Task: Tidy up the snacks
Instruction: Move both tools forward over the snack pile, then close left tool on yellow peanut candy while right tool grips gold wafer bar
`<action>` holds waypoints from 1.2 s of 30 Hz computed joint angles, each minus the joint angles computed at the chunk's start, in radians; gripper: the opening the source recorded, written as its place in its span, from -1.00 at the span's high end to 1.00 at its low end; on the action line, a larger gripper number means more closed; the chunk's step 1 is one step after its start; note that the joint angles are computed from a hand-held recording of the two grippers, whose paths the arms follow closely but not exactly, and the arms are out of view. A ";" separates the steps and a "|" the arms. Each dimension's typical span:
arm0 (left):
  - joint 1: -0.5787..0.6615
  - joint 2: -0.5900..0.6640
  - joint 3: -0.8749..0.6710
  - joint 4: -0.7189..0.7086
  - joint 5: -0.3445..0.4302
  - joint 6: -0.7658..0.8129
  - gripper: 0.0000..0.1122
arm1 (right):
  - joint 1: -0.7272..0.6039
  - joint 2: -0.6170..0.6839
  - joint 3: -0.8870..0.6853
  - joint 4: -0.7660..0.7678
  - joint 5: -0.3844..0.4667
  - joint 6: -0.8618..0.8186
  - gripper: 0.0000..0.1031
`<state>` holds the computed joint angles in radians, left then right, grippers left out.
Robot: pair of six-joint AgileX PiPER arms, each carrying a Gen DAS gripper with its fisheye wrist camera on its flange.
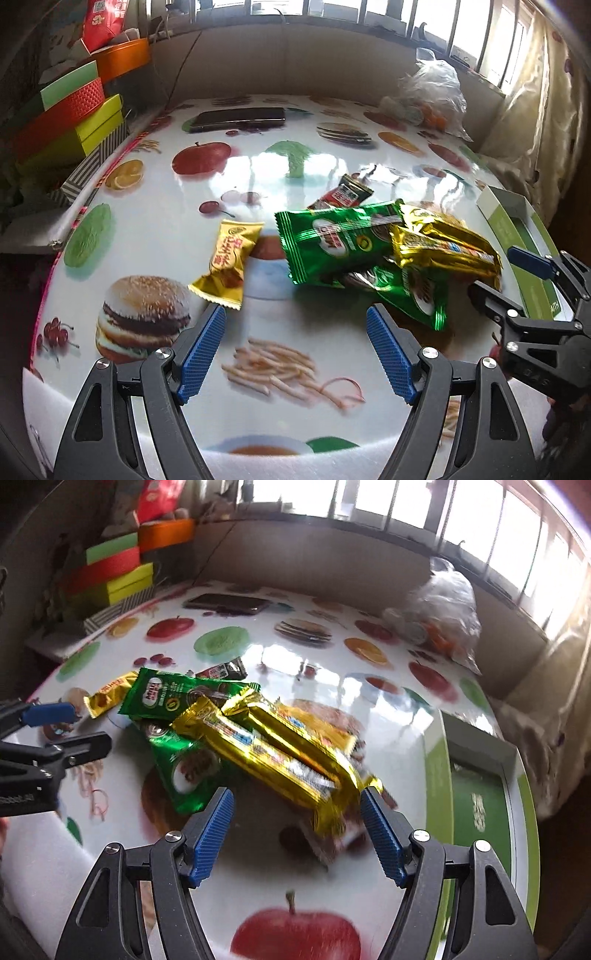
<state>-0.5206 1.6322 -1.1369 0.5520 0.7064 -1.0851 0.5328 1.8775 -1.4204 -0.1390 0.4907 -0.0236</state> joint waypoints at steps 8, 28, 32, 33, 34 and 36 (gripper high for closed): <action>0.059 0.005 -0.014 -0.054 -0.028 0.089 -0.40 | 0.011 0.089 -0.120 0.001 0.049 -0.074 -0.27; 0.199 0.029 0.009 -0.021 -0.024 0.110 -0.40 | -0.017 0.061 -0.082 0.172 0.022 -0.159 0.48; 0.217 0.050 0.001 -0.042 -0.043 0.142 -0.40 | -0.030 0.035 -0.050 0.235 0.010 -0.192 0.50; 0.224 0.057 -0.003 -0.059 -0.052 0.158 -0.40 | -0.035 0.030 -0.044 0.255 0.011 -0.203 0.50; 0.228 0.064 -0.008 -0.071 -0.057 0.167 -0.40 | -0.040 0.026 -0.038 0.274 0.012 -0.213 0.50; 0.231 0.070 -0.009 -0.080 -0.069 0.171 -0.37 | -0.050 0.022 -0.035 0.307 0.022 -0.233 0.51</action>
<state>-0.2893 1.7022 -1.1456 0.4719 0.6372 -0.9139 0.4831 1.8993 -1.4551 0.1685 0.5122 -0.2569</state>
